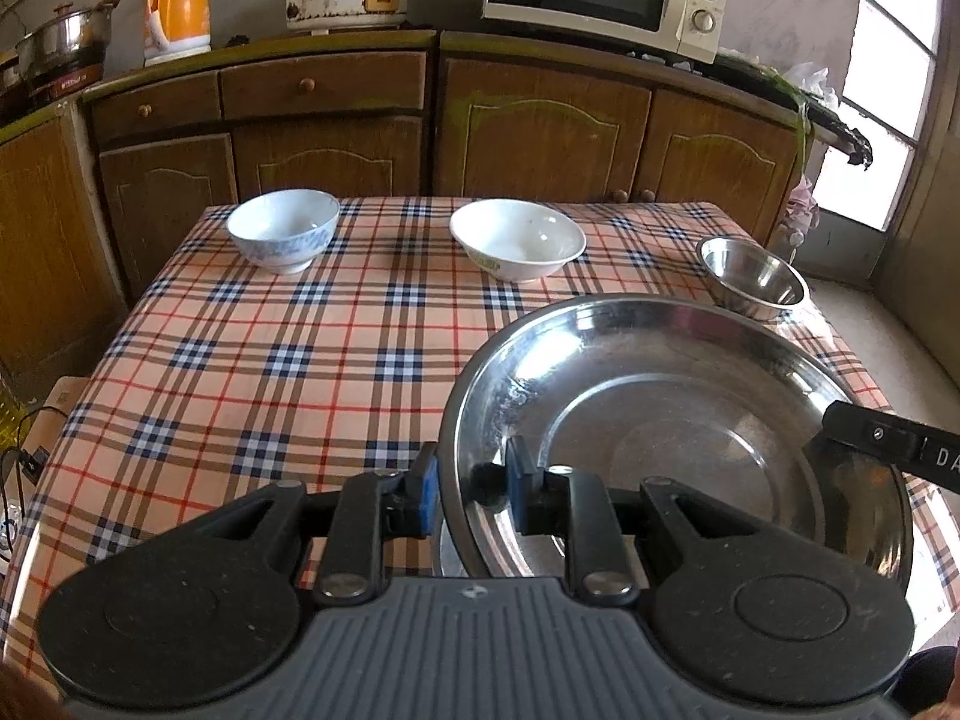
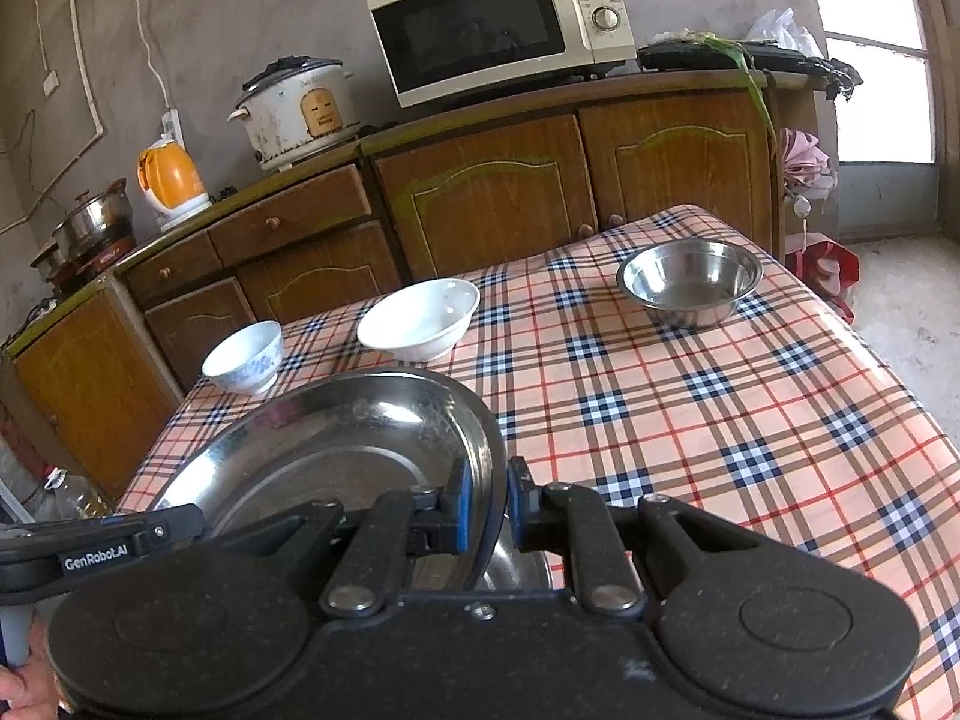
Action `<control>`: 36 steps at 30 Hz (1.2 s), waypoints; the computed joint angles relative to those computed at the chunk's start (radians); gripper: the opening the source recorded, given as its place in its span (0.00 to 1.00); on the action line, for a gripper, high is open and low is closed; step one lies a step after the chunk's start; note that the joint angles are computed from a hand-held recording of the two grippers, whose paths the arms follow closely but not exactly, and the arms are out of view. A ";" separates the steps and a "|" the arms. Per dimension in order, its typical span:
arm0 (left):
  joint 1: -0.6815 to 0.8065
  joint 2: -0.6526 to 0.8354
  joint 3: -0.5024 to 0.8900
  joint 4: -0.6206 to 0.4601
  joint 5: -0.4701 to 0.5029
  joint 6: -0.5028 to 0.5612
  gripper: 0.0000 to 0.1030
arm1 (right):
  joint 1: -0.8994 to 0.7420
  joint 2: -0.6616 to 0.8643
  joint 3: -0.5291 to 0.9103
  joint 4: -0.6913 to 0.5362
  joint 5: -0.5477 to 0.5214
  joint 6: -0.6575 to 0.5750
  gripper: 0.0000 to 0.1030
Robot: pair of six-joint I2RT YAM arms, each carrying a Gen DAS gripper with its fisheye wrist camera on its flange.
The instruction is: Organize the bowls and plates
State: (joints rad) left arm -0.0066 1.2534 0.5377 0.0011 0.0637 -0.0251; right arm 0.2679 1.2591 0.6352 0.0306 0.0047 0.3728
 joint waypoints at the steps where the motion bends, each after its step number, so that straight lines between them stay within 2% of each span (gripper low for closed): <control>1: -0.002 0.002 -0.001 0.001 -0.002 -0.001 0.22 | 0.000 0.002 -0.001 0.000 0.000 0.000 0.17; 36: 0.019 0.136 0.014 0.037 0.002 0.009 0.22 | 0.006 0.134 -0.001 0.046 -0.014 0.011 0.17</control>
